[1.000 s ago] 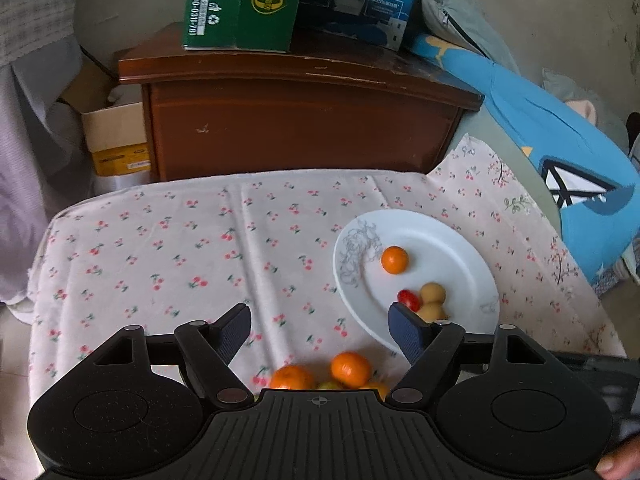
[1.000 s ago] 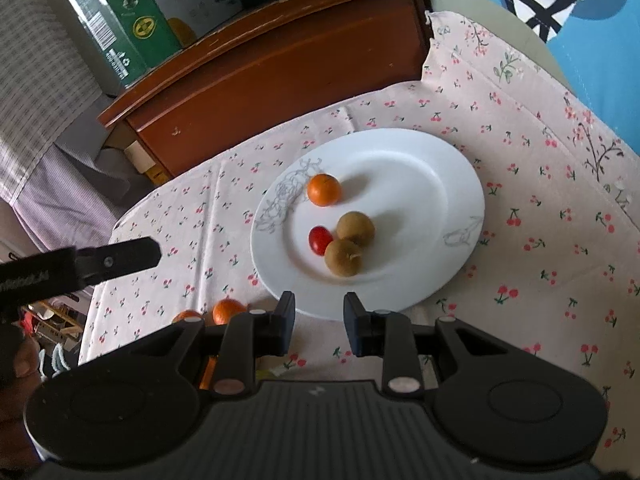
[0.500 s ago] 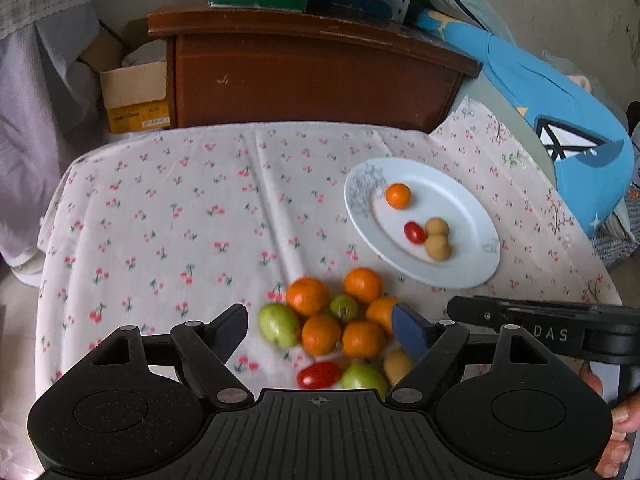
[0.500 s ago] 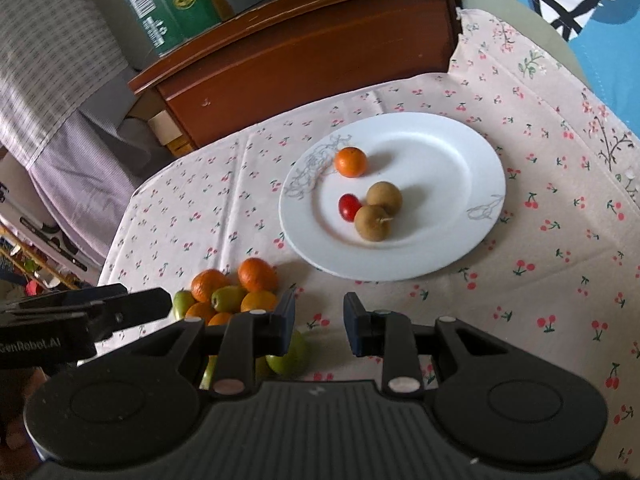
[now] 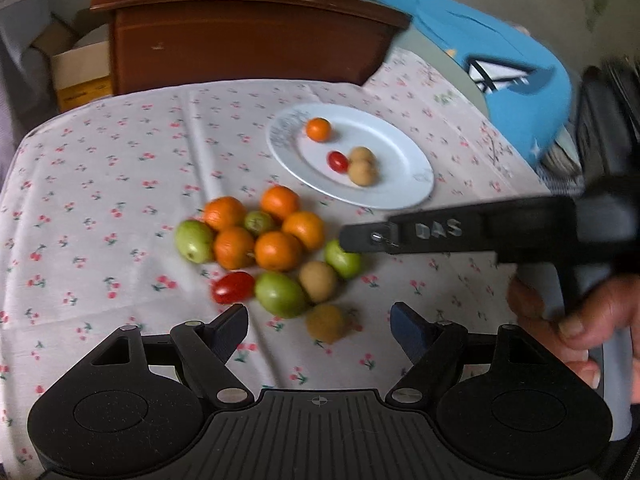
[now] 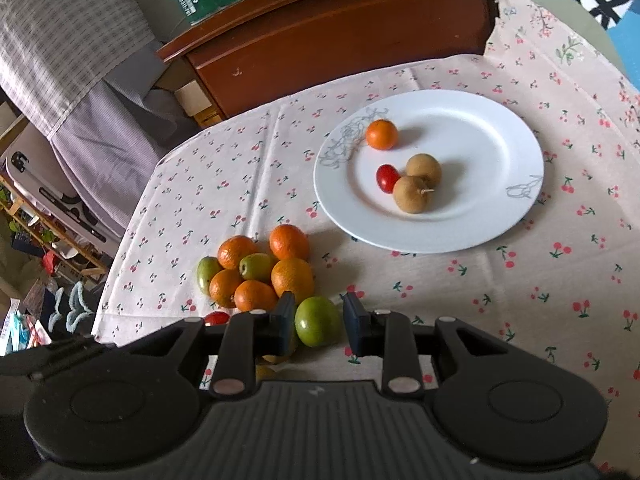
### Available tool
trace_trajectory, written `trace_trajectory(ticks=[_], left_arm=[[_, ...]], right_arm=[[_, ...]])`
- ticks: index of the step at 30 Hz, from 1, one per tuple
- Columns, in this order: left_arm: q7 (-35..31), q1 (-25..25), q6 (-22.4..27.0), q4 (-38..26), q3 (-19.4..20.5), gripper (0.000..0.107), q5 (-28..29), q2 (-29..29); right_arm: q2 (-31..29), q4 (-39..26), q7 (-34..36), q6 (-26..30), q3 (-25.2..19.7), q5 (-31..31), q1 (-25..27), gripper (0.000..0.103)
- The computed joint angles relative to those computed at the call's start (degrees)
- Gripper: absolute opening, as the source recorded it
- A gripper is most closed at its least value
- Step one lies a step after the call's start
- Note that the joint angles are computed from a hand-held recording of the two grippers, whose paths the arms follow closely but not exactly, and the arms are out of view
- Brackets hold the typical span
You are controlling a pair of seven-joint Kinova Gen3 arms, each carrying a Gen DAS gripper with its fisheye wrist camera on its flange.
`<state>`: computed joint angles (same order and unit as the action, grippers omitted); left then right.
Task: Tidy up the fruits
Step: 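Move left tool toward a brown fruit while right tool approaches a green lime, then grasp the brown fruit with left tool while right tool grasps the green lime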
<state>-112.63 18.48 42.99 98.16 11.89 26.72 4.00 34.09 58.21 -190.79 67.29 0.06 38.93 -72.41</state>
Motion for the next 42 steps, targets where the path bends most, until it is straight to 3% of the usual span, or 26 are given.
trace_trajectory(ticks=[6,11,16,20,30,42], left_arm=[[1.1,0.5,-1.2,0.8,0.4,0.075,1.0,1.2],[1.8,1.5,-3.5,1.8,1.0,0.059,-0.3,1.5],[2.6,1.9,-5.3,2.5,1.3,0.051,-0.4,1.8],[1.8,1.2,-5.0,2.4,1.4,0.026,0.9,2.2],[0.7,-0.7,-3.7,3.3,0.0,0.025,3.3,-0.4],[6.6,0.1,-4.8,3.6,-0.6,0.025,-4.2,-0.1]], right_arm=[[1.0,-1.7,2.7,0.2,-0.4,-1.4,0.8,0.028],[1.8,-2.8,3.5,1.1,0.0,-2.9,1.1,0.028],[2.3,-3.3,4.5,1.3,0.3,-3.1,1.0,0.029],[1.5,-2.0,3.2,-0.1,0.4,-3.6,1.2,0.028],[1.8,-3.6,4.6,2.6,0.5,-3.4,0.7,0.027],[4.0,-7.5,9.1,4.9,0.7,-5.9,1.2,0.03]])
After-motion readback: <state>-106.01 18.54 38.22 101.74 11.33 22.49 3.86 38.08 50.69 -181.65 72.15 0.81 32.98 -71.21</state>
